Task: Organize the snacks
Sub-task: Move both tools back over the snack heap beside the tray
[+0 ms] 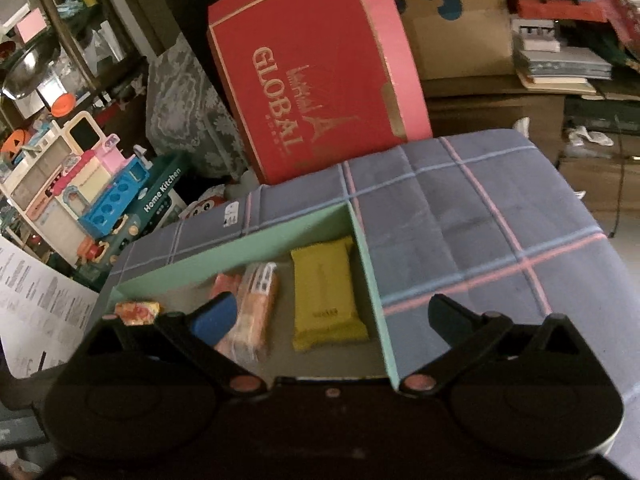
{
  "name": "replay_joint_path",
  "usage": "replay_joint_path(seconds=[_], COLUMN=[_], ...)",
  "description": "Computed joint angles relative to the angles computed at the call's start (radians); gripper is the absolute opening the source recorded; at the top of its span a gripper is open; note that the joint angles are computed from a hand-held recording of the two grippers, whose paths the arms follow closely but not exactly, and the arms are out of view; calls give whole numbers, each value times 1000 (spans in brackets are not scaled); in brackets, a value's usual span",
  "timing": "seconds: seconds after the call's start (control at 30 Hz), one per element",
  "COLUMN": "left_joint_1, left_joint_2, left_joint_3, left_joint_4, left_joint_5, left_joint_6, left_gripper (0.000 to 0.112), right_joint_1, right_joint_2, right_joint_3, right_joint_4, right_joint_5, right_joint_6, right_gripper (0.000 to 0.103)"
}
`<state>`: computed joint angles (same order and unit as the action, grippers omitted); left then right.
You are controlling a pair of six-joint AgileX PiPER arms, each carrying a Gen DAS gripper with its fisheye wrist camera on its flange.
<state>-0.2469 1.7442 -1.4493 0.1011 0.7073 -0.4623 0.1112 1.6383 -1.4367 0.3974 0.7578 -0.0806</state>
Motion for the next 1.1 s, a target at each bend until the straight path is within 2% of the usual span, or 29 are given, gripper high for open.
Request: replay_joint_path(seconds=[0.2,0.4,0.73,0.9,0.97,1.07,1.1], left_joint_1=[-83,-187,-348,-404,-405,-398,-396], left_joint_2=[-127,-248,-380,-427,-437,-444,-442], left_joint_3=[132,260,471,580,603,618,620], left_joint_4=[54,131,206,254,239,193,181], left_joint_5=[11,35,54,13,-11,-39,-47], left_joint_6=[-69,-156,-266,-246,-213,-151,-137], left_gripper=[103,103,103,103,103,103,103], right_joint_1=[-78,-169,-407,-540,-558,-532,-507], right_joint_2=[-188,-350,-545,-571,-584,-631,-634], right_joint_3=[191,359,621,696,721,762,768], right_joint_4=[64,87,151,219,219,199,191], right_joint_5=[6,49,187,293,304,274,254], right_joint_6=[-84,-128,-251,-335,-342,-319,-297], right_gripper=[103,103,103,103,99,88,79])
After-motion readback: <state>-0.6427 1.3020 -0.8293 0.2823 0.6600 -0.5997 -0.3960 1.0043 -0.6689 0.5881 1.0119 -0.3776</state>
